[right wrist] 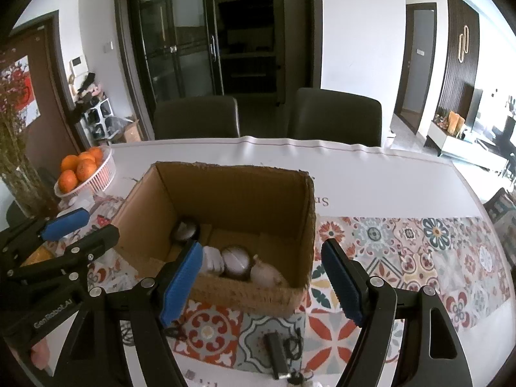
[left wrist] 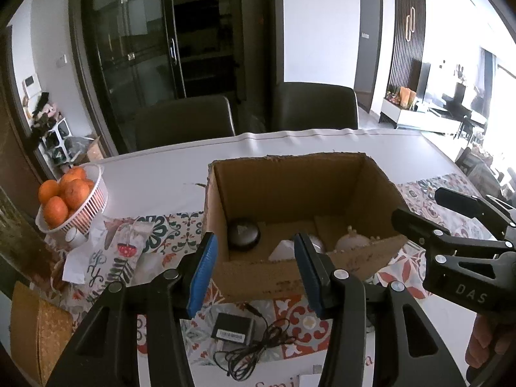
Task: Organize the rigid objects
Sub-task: 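Open both tools to drop the charger and pink device into the box, then move both tools back toward the remaining objects on the table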
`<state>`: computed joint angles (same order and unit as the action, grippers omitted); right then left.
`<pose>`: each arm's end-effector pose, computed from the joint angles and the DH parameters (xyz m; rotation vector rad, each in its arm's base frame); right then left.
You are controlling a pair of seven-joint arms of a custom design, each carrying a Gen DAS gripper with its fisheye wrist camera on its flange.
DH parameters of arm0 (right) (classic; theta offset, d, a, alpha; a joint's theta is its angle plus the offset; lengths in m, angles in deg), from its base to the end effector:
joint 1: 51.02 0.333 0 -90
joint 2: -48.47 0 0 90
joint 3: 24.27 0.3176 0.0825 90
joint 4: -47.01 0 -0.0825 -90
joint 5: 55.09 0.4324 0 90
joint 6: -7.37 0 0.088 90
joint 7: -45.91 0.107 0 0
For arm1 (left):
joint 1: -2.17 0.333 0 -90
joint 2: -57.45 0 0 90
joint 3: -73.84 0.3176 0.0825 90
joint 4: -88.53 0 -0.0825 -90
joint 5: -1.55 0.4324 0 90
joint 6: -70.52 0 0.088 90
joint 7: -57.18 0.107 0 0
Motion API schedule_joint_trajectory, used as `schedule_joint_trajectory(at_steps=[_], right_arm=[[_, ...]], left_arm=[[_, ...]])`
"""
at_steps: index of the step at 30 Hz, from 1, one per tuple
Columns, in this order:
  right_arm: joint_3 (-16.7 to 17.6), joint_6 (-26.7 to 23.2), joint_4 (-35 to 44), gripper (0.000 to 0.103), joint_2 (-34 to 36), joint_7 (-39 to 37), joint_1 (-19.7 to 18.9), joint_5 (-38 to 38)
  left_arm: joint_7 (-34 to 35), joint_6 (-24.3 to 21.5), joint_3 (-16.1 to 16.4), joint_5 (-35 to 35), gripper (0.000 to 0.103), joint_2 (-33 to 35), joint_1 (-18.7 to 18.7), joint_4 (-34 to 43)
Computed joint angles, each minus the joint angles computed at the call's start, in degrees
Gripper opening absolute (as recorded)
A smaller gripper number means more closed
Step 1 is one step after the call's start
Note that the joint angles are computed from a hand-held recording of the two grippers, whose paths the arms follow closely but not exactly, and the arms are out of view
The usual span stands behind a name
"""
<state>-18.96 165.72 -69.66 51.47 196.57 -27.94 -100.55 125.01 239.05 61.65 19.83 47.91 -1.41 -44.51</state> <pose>0.5533 0.3325 0.4643 -1.7884 1.6484 -0.6726 0.5436 -0.1780 0.4710 -1.5937 1.9237 -0.7857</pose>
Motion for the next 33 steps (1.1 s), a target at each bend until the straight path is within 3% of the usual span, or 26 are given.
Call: schedule_joint_trajectory(at_steps=[23, 33], right_arm=[[5.1, 1.4, -12.8, 0.077, -10.1, 10.4, -3.5, -9.8], [7.4, 1.2, -17.1, 0.077, -13.2, 15.4, -5.0, -13.2]], left_arm=[[1.7, 2.9, -1.6, -6.7, 0.054, -9.5, -2.4, -12.2], [3.1, 2.8, -0.9, -10.6, 0.056, -11.7, -5.1, -16.4]])
